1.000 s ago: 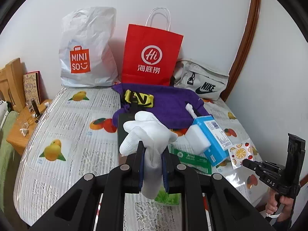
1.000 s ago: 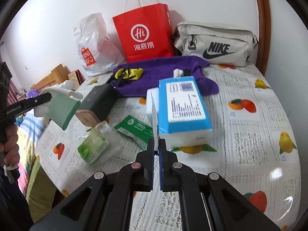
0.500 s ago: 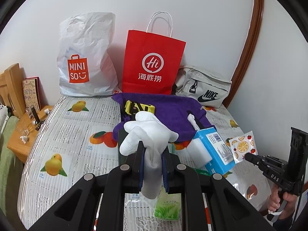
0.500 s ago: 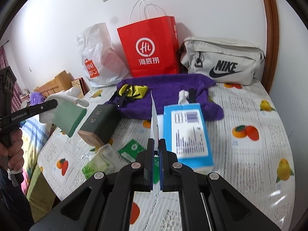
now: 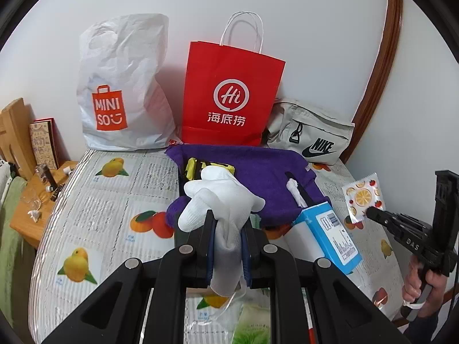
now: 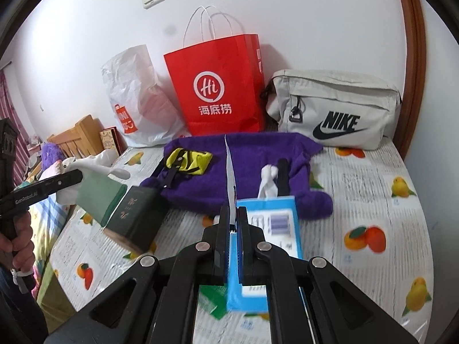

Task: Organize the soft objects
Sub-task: 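Carry the glove with the left gripper while the right gripper carries the sachet to the purple towel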

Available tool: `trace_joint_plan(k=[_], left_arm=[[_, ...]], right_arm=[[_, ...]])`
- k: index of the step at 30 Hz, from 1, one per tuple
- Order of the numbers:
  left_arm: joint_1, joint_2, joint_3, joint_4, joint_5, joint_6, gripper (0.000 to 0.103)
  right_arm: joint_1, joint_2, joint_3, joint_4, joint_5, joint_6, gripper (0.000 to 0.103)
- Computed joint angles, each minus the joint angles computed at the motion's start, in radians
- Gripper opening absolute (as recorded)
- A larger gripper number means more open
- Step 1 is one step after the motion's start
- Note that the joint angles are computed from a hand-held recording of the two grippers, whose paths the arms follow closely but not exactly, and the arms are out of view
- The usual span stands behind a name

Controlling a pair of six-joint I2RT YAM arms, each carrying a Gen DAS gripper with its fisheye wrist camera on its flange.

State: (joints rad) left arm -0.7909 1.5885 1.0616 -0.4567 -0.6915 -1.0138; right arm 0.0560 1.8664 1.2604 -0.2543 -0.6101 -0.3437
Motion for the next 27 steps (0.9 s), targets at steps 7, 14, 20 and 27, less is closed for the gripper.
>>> trace_joint_plan(k=[7,14,20,27], left_arm=[[0.083,0.036,0.01,0.068,0.064,0.077,0.015],[0.173,0.095,0.033,0.146,0.138,0.156,0.015],[0.228,0.159,0.079,0.181,0.189,0.206,0.015],[0.281,0.234,0.154,0.199,0.236,0.263,0.015]], right_arm=[[0.044,0.13,0.164,-0.022,0.046,0.022,0.004],[0.082,0.293,0.374,-0.098,0.076,0.042,0.004],[0.101,0.404,0.536,-0.168,0.084,0.056,0.004],[0.122,0.54,0.745,-0.272,0.095,0.057,0.004]])
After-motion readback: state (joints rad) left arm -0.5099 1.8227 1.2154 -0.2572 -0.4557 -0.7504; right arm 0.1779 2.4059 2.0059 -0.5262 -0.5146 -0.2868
